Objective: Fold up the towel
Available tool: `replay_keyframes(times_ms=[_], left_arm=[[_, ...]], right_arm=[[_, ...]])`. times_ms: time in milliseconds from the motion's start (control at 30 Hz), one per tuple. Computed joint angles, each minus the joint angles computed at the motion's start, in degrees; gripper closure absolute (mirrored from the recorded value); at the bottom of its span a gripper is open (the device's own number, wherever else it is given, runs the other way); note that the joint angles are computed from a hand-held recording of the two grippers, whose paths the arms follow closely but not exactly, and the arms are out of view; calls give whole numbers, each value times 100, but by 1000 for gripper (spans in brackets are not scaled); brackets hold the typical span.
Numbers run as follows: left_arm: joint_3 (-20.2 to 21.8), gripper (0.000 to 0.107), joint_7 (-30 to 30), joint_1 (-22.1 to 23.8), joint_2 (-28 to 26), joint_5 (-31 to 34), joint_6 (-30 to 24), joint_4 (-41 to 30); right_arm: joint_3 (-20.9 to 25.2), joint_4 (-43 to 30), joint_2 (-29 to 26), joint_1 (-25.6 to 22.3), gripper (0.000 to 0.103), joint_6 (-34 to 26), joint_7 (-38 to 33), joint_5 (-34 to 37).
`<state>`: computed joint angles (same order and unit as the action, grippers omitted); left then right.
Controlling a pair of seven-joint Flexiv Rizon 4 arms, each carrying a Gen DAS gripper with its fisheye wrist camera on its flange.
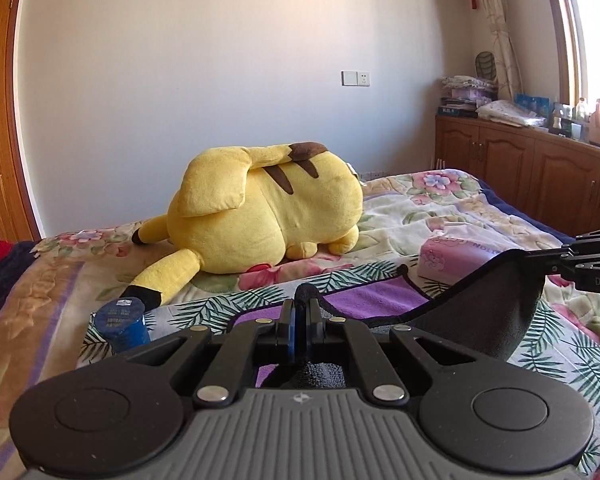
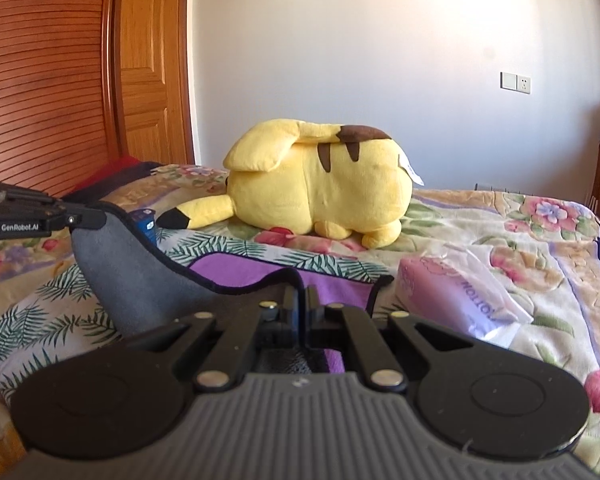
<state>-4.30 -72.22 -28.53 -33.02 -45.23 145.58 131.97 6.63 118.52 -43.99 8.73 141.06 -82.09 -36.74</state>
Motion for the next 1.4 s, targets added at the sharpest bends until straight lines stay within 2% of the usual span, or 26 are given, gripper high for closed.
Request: replay_keyframes(times_ms=[267, 367, 700, 833, 1400], left_arm=[[80, 107, 406, 22, 28, -175, -206, -260], [85, 107, 693, -90, -34, -527, -123, -434], [-15, 107, 1006, 86, -225, -653, 87, -890], [-9, 107, 1364, 91, -366, -872, 43, -1104], [-8, 107, 1348, 611, -1231, -597, -43, -1890]], right_arm=[[-54, -363, -99, 162, 100, -133, -145, 142], [-67, -489, -133, 210, 100, -164, -200, 183], [-161, -1038, -297, 447, 100, -227, -440, 441], [-226, -1319, -436, 562, 100, -318, -531, 584], [-472, -2299, -1116, 1022, 100, -889, -978, 1343]])
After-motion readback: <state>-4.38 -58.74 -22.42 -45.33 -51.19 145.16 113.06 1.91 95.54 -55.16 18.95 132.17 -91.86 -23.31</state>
